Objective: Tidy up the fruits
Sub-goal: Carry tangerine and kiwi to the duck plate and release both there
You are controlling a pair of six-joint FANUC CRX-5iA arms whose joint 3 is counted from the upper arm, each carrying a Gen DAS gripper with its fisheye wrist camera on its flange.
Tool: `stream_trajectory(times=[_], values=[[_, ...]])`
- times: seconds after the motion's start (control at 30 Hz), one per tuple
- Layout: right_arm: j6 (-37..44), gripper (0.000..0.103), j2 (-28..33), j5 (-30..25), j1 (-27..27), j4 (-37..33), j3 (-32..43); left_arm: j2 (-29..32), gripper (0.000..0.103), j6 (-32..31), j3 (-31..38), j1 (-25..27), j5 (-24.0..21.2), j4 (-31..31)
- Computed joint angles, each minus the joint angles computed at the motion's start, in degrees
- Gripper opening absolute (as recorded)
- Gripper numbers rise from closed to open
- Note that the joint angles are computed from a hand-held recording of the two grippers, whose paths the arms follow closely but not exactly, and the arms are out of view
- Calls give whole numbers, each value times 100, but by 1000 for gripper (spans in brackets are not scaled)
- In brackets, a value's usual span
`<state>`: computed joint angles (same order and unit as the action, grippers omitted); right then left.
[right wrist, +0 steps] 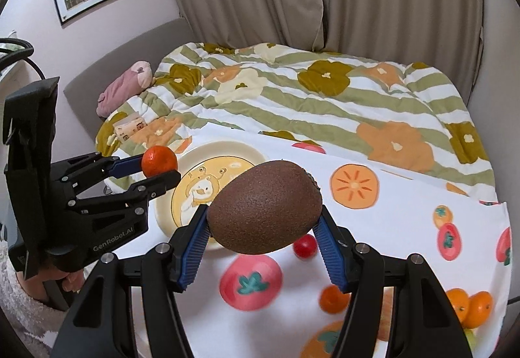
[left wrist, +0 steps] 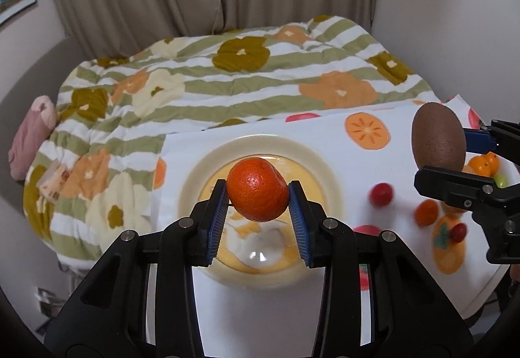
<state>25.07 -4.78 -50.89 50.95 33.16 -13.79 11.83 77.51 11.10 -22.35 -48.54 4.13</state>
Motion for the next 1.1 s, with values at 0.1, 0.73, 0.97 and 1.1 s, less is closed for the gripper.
stream_trajectory(times=[0.1, 0.73, 0.97, 1.1], values=[[-157, 59, 313, 29, -83, -22, 218, 255, 42, -489, 80, 188, 9, 311], [-482, 59, 1620, -190, -429, -397, 1236, 1584, 42, -2121, 950, 447, -287, 775], [-629, 59, 1541, -167, -403, -226, 1146, 1441, 103, -2774, 621, 578, -6, 1373], [-675, 59, 1508, -257, -382, -193, 1132, 1310, 103, -3027, 445, 640, 118, 1667]])
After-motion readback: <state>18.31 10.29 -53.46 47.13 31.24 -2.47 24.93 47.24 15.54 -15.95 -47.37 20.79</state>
